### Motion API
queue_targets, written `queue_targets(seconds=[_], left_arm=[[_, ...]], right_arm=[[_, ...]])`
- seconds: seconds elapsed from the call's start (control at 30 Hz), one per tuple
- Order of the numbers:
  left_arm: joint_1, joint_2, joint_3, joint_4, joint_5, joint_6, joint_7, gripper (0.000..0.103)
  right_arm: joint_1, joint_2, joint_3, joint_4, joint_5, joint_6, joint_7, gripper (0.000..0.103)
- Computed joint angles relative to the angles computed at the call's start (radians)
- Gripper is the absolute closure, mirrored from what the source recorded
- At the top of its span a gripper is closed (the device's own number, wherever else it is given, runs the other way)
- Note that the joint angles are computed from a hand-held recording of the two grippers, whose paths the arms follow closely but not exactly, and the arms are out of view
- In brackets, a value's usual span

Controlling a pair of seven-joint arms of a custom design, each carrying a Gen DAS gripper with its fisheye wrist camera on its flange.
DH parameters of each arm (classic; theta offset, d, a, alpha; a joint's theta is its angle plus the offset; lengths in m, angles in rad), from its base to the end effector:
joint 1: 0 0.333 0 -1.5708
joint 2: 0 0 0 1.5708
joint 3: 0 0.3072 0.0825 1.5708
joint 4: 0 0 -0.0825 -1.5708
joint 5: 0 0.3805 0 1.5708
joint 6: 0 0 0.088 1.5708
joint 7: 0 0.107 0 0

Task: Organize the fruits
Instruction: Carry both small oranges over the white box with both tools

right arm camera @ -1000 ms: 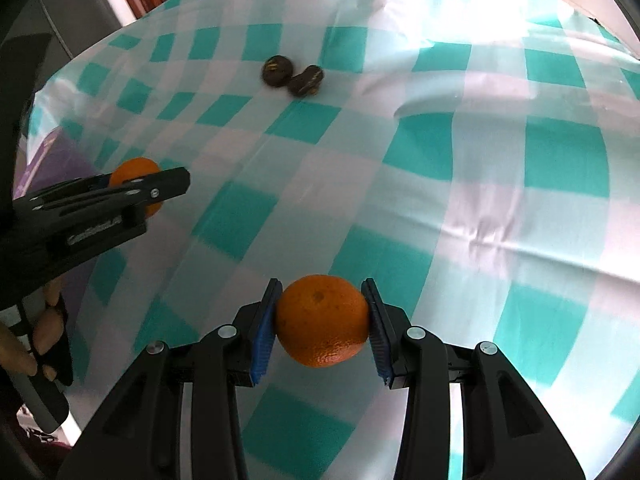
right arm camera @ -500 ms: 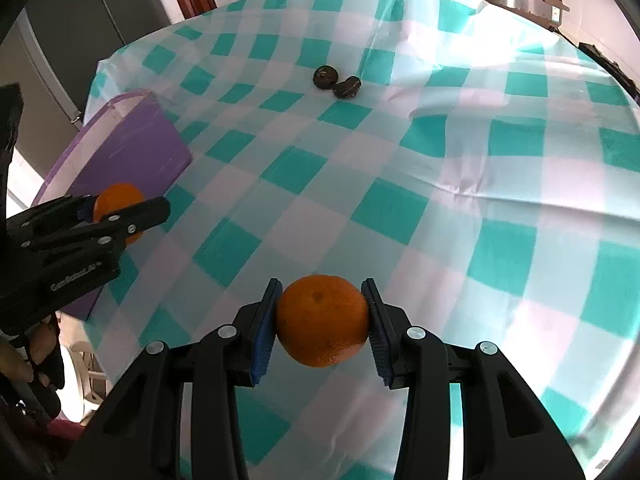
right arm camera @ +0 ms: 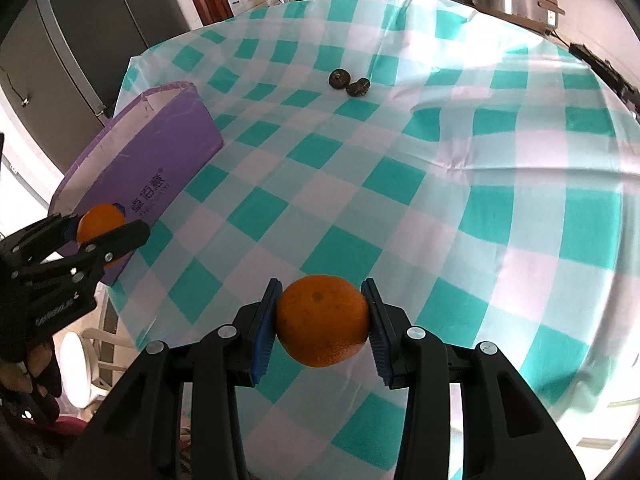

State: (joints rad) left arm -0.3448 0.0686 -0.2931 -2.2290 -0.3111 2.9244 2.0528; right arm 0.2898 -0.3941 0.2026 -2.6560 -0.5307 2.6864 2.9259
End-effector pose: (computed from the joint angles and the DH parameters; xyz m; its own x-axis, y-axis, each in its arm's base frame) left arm 0.4739 -0.3251 0.4066 -0.7300 -0.6826 -0.0340 -0.5311 0.5979 -0.6004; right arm 0.3685 0.2147 0.4002 -0.3667 -0.9144 -0.1712 -0.7665 0.4013 -0.5014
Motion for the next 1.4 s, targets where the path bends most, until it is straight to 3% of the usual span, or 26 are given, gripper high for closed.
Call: queue_targets(seconds=[0.17,0.5,0.87,1.07,1.27,1.4], left_arm=[[-0.002,-0.055,-0.013,-0.045,-0.115,0.007,0.114,0.058],[-0.019,-0.084,0.013,-0.045,-0.246,0.001,0.267,0.058],[0.062,-0.003,0.042,0.13,-0.366,-0.027,0.38,0.058],[0.134,0.128,0.081,0.324,-0.236,-0.104,0.211,0.057],[0.144,0.316,0.163,0.57,0.07,-0.318,-0.044,0.057],[0.154,0.413,0.166,0.688,0.202,-0.456,-0.054,0.057]], right_arm=[[0.01,-0.02,0.011,0.0,0.0,-0.014,0.001,0.062],[0.001,0.031,0.009,0.05,-0.021,0.018,-0.005,0.062],[-0.023,0.254,-0.036,0.288,-0.086,0.081,-0.027,0.062],[0.017,0.432,-0.083,0.534,-0.065,0.064,-0.173,0.062],[0.04,0.606,-0.107,0.776,0.069,0.046,-0.379,0.062],[0.047,0.739,-0.108,0.965,0.177,0.004,-0.515,0.062]])
